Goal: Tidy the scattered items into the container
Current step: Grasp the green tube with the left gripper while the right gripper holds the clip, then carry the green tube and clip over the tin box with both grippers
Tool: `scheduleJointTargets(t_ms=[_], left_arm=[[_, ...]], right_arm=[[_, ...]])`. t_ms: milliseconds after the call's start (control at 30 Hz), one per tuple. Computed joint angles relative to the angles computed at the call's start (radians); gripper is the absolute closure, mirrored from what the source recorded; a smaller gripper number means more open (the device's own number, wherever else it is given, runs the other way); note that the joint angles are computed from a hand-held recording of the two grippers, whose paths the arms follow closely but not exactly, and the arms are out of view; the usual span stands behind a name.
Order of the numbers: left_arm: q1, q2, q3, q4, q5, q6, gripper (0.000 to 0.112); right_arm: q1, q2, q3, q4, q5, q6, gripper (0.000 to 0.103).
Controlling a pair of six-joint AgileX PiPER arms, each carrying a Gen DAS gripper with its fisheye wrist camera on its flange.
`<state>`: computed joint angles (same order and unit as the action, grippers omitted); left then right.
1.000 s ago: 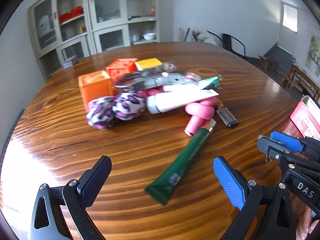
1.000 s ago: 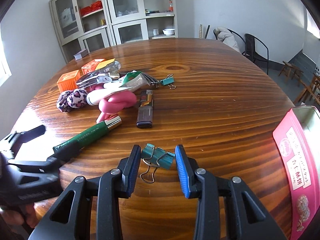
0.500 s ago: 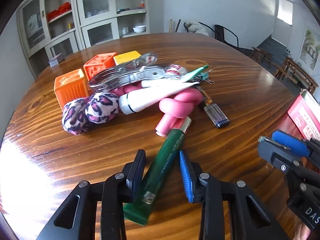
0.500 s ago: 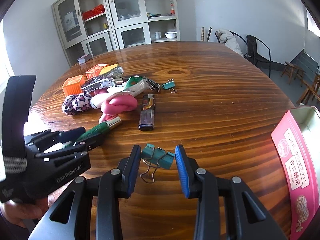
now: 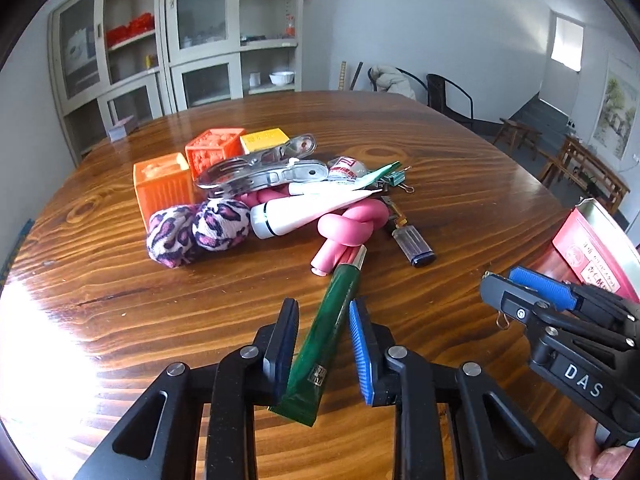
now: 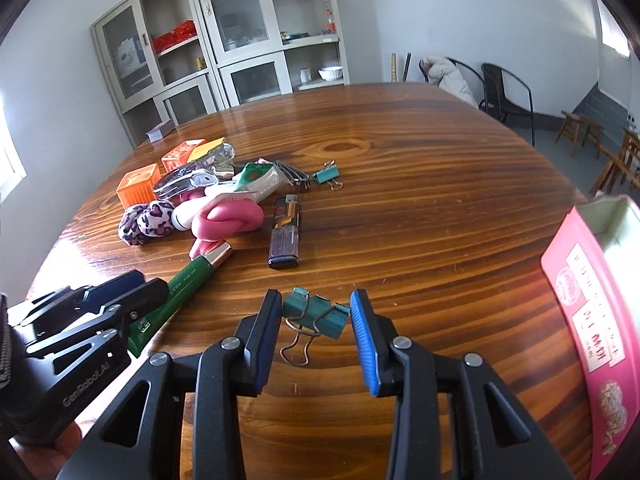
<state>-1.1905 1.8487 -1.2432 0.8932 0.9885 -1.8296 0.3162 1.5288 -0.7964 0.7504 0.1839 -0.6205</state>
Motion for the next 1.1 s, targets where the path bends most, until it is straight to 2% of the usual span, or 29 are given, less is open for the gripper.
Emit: scheduleJointTargets(t_ms=[33, 67, 100, 133, 233, 300, 333, 367, 467, 533, 600, 667, 700, 900, 1100], left_arm=[[0.007, -0.003, 0.004, 0.001, -0.013, 0.002, 0.08], [0.012, -0.004, 0.003, 0.002, -0.019, 0.006, 0.061], [0.008, -0.002, 0.0, 0.012, -0.01, 0.0, 0.048], [-0.002, 0.005, -0.008, 0.029, 0.016, -0.013, 0.029], [-0.011, 0.025, -0.042, 0.048, 0.064, 0.006, 0.028], [0.012, 0.037, -0.058, 0.027, 0.048, 0.044, 0.028], [0.023, 0.043, -0.063, 0.014, 0.035, 0.062, 0.034], [0.037, 0.051, -0.071, -0.007, 0.022, 0.088, 0.049], [0.095, 0.064, -0.066, -0.093, -0.071, 0.149, 0.077], [0.101, 0.073, -0.076, -0.096, -0.077, 0.171, 0.077], [0.107, 0.061, -0.063, -0.102, -0.134, 0.181, 0.089], [0.099, 0.046, -0.046, -0.104, -0.195, 0.183, 0.094], [0.086, 0.043, -0.044, -0.095, -0.198, 0.172, 0.094], [0.002, -0.014, -0.002, 0.017, -0.128, 0.02, 0.094], [-0.01, -0.035, 0.023, 0.038, -0.127, -0.023, 0.094]], right_arm=[[-0.003, -0.002, 0.002, 0.014, 0.002, -0.013, 0.064], [-0.004, -0.005, 0.004, 0.02, 0.002, -0.017, 0.064], [-0.007, -0.007, 0.005, 0.032, 0.005, -0.028, 0.064], [-0.014, -0.007, 0.005, 0.06, 0.012, -0.055, 0.064], [-0.033, -0.007, 0.003, 0.119, 0.035, -0.107, 0.064], [-0.039, -0.009, 0.003, 0.133, 0.038, -0.119, 0.064], [-0.042, -0.01, 0.003, 0.143, 0.041, -0.128, 0.064], [-0.046, -0.013, 0.004, 0.16, 0.045, -0.145, 0.064], [-0.054, -0.021, 0.009, 0.212, 0.049, -0.193, 0.064], [-0.055, -0.023, 0.009, 0.22, 0.052, -0.201, 0.064], [-0.053, -0.025, 0.01, 0.228, 0.052, -0.209, 0.064], [-0.049, -0.029, 0.013, 0.23, 0.044, -0.212, 0.064], [-0.048, -0.032, 0.016, 0.238, 0.038, -0.219, 0.064], [-0.07, -0.05, 0.036, 0.356, 0.009, -0.309, 0.064], [-0.067, -0.037, 0.032, 0.3, -0.018, -0.236, 0.064]])
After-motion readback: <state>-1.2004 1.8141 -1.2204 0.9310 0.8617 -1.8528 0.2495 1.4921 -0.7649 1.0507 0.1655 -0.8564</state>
